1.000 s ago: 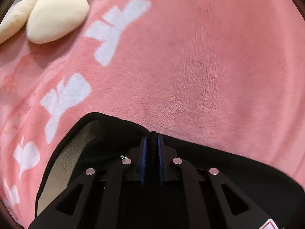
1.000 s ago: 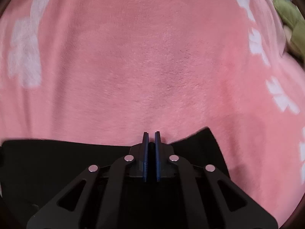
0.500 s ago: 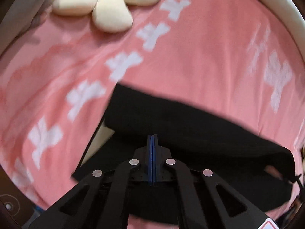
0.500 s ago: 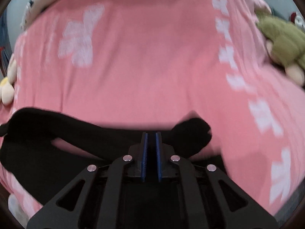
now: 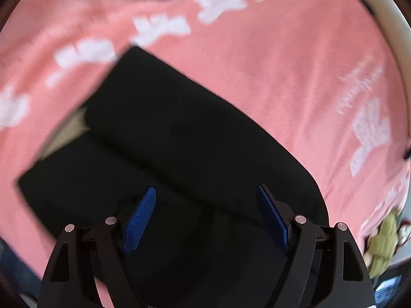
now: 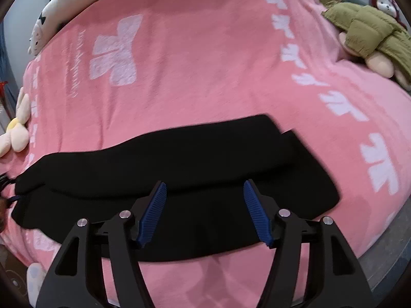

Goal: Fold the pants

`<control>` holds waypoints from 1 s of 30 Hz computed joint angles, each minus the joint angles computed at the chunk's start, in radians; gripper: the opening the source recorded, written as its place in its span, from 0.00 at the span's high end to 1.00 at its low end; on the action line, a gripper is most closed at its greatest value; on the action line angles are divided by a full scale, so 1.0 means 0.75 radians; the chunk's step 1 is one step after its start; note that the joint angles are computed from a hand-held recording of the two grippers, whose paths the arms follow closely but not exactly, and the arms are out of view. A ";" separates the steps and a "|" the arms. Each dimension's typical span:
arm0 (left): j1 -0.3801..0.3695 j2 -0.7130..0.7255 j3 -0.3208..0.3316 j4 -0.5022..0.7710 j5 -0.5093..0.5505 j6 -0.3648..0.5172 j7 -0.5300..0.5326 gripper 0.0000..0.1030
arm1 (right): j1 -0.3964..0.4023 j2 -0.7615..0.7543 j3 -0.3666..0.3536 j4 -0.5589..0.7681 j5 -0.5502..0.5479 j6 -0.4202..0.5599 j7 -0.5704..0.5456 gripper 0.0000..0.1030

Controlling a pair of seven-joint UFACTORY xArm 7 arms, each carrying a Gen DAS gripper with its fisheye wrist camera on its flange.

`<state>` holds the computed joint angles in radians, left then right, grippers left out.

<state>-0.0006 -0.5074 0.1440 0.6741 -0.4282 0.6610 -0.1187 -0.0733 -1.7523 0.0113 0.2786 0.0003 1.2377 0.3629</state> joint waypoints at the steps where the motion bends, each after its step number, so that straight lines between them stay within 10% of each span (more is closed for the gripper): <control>1: -0.010 0.056 0.008 0.024 -0.026 -0.005 -0.015 0.28 | 0.008 -0.012 0.015 -0.009 0.019 0.003 0.015 0.40; 3: 0.020 0.087 -0.033 0.032 -0.008 -0.066 -0.100 0.43 | 0.017 -0.040 0.037 -0.027 0.040 0.021 0.043 0.39; 5: 0.006 0.087 -0.016 0.069 0.007 -0.032 -0.068 0.95 | 0.018 -0.060 0.046 -0.042 0.051 0.041 0.076 0.39; 10: 0.001 -0.154 0.053 -0.010 -0.038 0.029 0.037 0.96 | -0.045 -0.154 -0.079 -0.079 0.043 0.079 0.155 0.39; 16: 0.032 -0.230 0.068 -0.053 0.006 0.124 0.045 0.96 | -0.166 0.094 -0.304 -0.138 0.067 -0.242 0.157 0.34; 18: 0.035 -0.216 0.054 -0.047 0.020 0.123 0.036 0.96 | -0.188 0.270 -0.283 -0.131 0.072 -0.364 0.136 0.50; 19: 0.043 -0.209 0.042 -0.037 0.041 0.127 0.032 0.96 | -0.188 0.346 -0.288 -0.121 0.081 -0.422 0.115 0.92; 22: 0.038 -0.229 0.053 0.023 0.067 0.177 0.052 0.96 | -0.161 0.448 -0.298 -0.022 0.140 -0.528 0.045 0.97; 30: 0.131 -0.290 0.032 0.006 0.271 0.397 0.104 0.94 | -0.300 0.349 -0.383 0.070 0.016 -0.194 -0.149 0.97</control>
